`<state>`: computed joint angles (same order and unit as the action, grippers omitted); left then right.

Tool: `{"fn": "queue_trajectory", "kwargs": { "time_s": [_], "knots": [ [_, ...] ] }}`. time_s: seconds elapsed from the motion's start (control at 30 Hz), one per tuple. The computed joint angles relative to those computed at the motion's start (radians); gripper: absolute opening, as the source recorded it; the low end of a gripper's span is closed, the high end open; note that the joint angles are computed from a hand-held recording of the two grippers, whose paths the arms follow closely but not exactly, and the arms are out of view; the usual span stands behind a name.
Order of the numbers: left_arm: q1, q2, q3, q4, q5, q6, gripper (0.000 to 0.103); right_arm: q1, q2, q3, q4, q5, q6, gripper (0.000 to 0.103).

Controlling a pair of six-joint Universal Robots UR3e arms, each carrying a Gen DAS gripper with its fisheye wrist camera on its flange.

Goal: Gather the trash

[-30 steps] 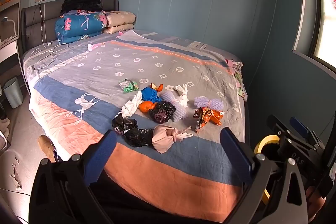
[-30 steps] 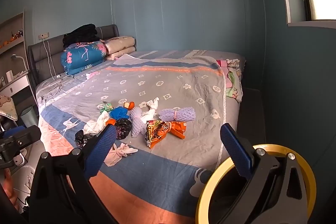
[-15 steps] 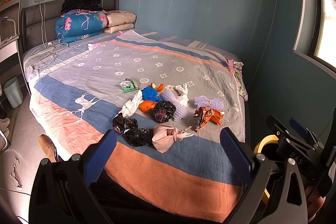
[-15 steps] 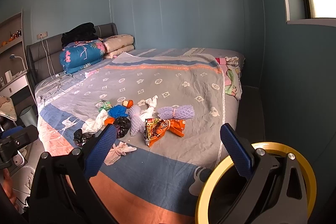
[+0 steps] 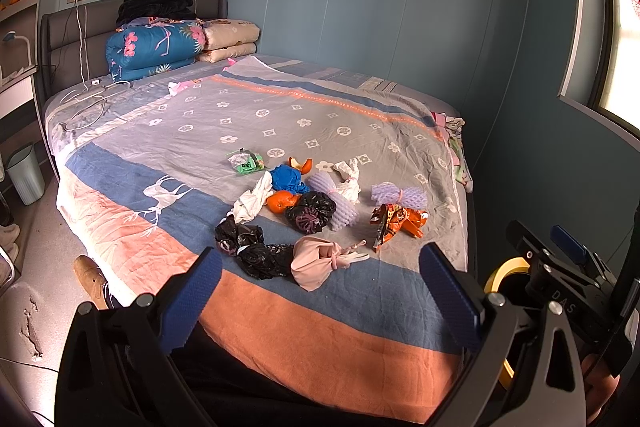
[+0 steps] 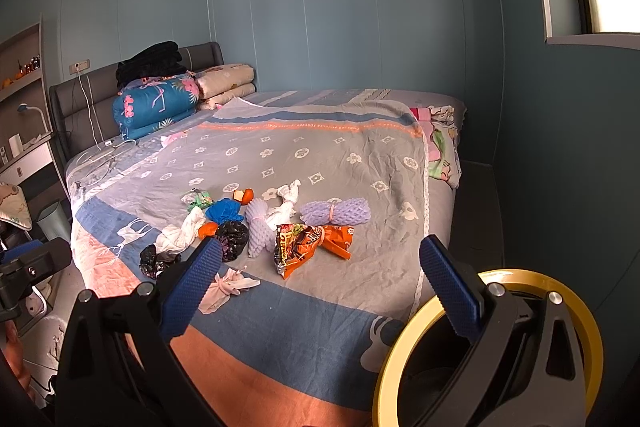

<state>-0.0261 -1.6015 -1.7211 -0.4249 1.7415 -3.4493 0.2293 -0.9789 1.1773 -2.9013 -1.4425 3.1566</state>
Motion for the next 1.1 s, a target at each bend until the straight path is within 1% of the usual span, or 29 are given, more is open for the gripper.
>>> {"fn": "queue_trajectory", "kwargs": {
  "time_s": [0.13, 0.53, 1.1],
  "knots": [
    [0.001, 0.0, 0.001, -0.002, -0.001, 0.0, 0.095, 0.003, -0.002, -0.013, 0.015, -0.003, 0.001, 0.095],
    [0.002, 0.004, -0.002, -0.006, -0.005, -0.001, 0.095, 0.009, 0.003, 0.009, -0.008, -0.014, 0.003, 0.095],
    [0.003, 0.002, 0.003, -0.012, -0.006, -0.001, 0.095, 0.004, 0.01, -0.018, 0.018, -0.007, 0.004, 0.095]
  ]
}}
